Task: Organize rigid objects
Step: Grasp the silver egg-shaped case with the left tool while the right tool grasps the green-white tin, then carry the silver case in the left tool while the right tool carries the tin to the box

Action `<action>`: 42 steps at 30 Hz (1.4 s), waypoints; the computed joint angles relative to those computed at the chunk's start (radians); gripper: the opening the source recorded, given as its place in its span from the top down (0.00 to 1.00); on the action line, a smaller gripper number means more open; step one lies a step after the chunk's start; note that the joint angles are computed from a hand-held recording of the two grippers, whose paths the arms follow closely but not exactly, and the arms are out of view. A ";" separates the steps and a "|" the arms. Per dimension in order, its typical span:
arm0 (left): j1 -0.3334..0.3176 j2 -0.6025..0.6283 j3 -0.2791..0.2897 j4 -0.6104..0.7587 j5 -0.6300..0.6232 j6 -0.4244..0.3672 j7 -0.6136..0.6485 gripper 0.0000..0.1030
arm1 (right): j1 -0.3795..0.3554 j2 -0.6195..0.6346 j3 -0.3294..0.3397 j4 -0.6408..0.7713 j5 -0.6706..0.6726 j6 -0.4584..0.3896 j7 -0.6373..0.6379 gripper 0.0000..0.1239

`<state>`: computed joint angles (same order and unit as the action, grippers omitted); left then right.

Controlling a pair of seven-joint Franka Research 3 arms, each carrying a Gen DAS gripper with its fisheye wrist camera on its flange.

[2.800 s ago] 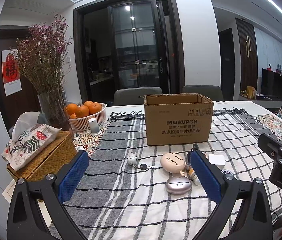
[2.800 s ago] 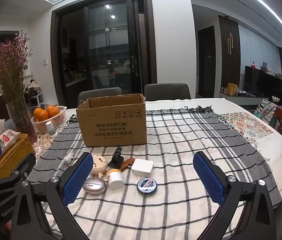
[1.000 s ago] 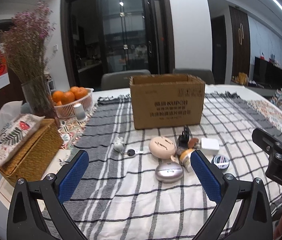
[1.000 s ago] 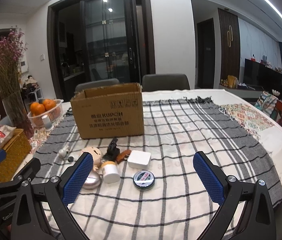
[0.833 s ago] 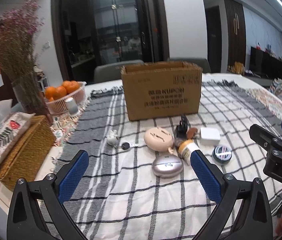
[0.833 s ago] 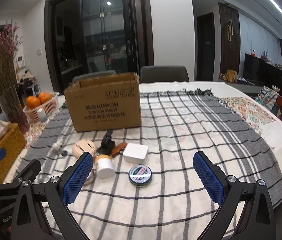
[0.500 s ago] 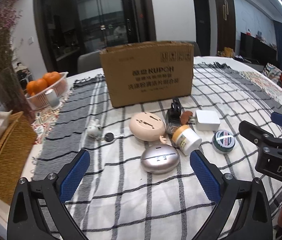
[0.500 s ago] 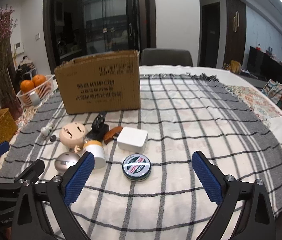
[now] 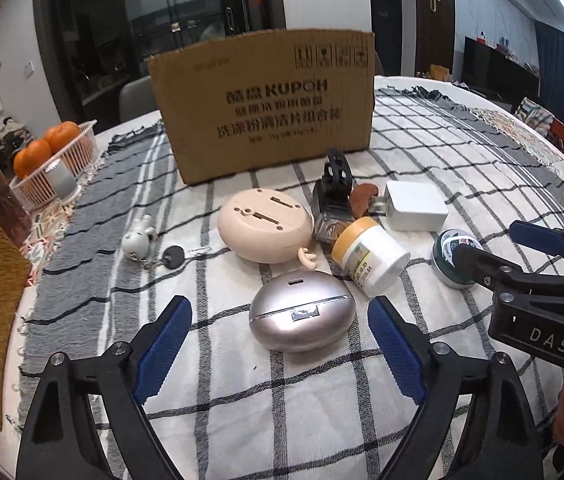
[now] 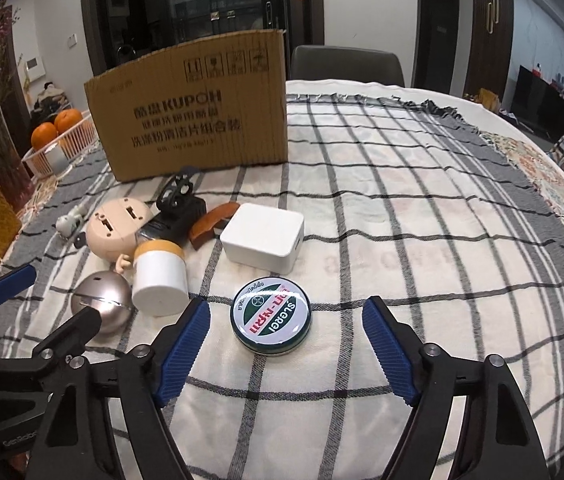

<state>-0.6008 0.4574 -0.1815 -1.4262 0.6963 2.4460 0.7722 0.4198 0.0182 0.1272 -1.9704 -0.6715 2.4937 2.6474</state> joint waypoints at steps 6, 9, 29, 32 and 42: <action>0.018 0.032 -0.016 0.025 -0.062 0.002 0.061 0.15 | 0.004 0.029 -0.008 0.018 0.040 0.000 -0.044 0.41; 0.022 0.051 -0.018 0.043 -0.090 0.000 0.090 0.19 | 0.009 0.044 -0.013 0.029 0.048 0.001 -0.057 0.43; 0.027 0.064 -0.010 0.041 -0.176 0.040 0.137 0.37 | 0.035 0.076 -0.041 0.049 0.103 0.034 -0.108 0.57; 0.022 0.046 -0.004 0.024 -0.152 0.056 0.115 0.37 | 0.036 0.063 -0.039 0.039 0.087 0.044 -0.090 0.57; 0.017 -0.005 0.006 -0.012 -0.075 0.093 0.041 0.37 | 0.025 0.026 -0.021 0.027 0.040 0.059 -0.054 0.57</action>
<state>-0.5841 0.4528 -0.1752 -1.4384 0.6209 2.5390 0.8137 0.4444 0.0446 0.1062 -1.9433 -0.6320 2.5528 2.5930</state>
